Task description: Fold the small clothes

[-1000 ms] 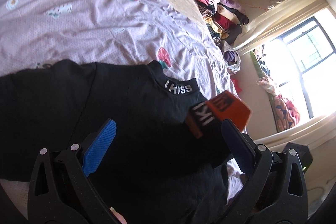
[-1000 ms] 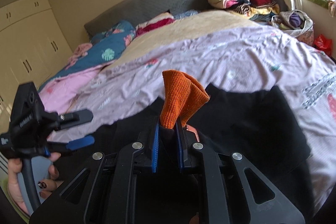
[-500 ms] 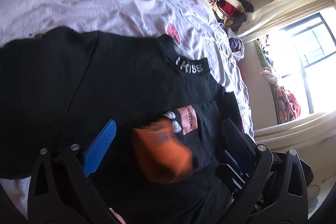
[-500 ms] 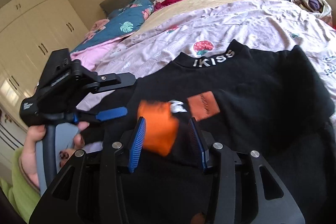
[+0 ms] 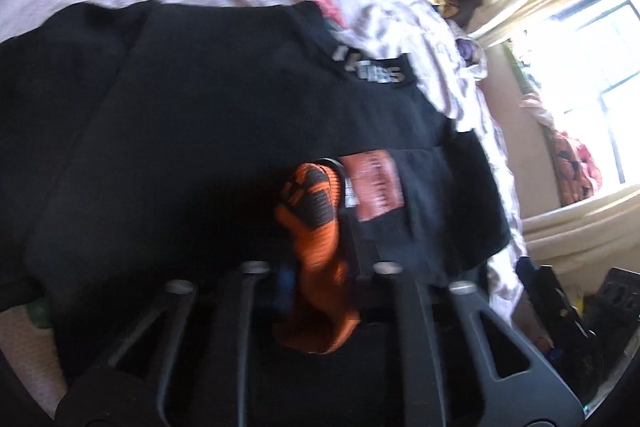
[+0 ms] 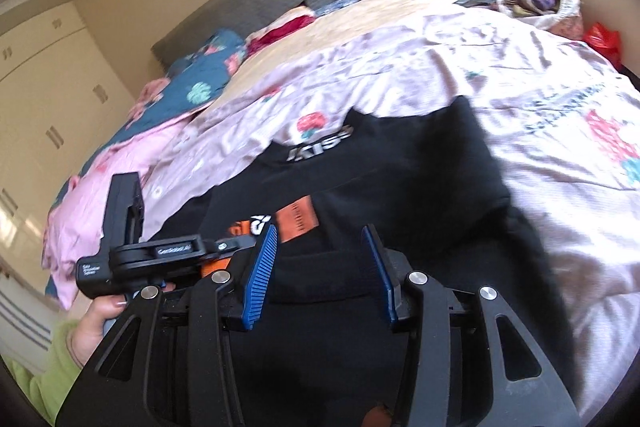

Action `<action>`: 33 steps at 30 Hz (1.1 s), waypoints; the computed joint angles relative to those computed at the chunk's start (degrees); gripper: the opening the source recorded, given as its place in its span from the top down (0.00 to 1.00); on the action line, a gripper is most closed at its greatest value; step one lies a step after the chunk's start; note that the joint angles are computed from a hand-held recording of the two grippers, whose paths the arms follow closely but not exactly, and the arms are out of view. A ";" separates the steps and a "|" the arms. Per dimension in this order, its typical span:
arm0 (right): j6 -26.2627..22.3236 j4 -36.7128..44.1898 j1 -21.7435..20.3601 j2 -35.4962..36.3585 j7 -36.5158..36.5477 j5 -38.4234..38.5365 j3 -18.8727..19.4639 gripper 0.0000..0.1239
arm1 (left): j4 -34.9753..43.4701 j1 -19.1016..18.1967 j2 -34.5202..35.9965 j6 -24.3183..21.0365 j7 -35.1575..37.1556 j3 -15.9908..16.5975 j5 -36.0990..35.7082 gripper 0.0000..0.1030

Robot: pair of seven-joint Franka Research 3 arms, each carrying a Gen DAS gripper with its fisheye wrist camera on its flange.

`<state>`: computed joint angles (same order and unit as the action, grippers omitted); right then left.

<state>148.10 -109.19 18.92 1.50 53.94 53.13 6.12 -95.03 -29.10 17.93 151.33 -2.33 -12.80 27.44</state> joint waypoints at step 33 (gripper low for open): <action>-0.94 8.66 -0.35 8.73 14.22 -22.55 0.46 0.63 | -3.28 0.75 -9.77 -16.93 -4.09 -2.27 12.21 0.89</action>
<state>147.16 -100.53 18.57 10.22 68.15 30.58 6.58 -98.31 -28.34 8.16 134.39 -6.42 -15.08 39.65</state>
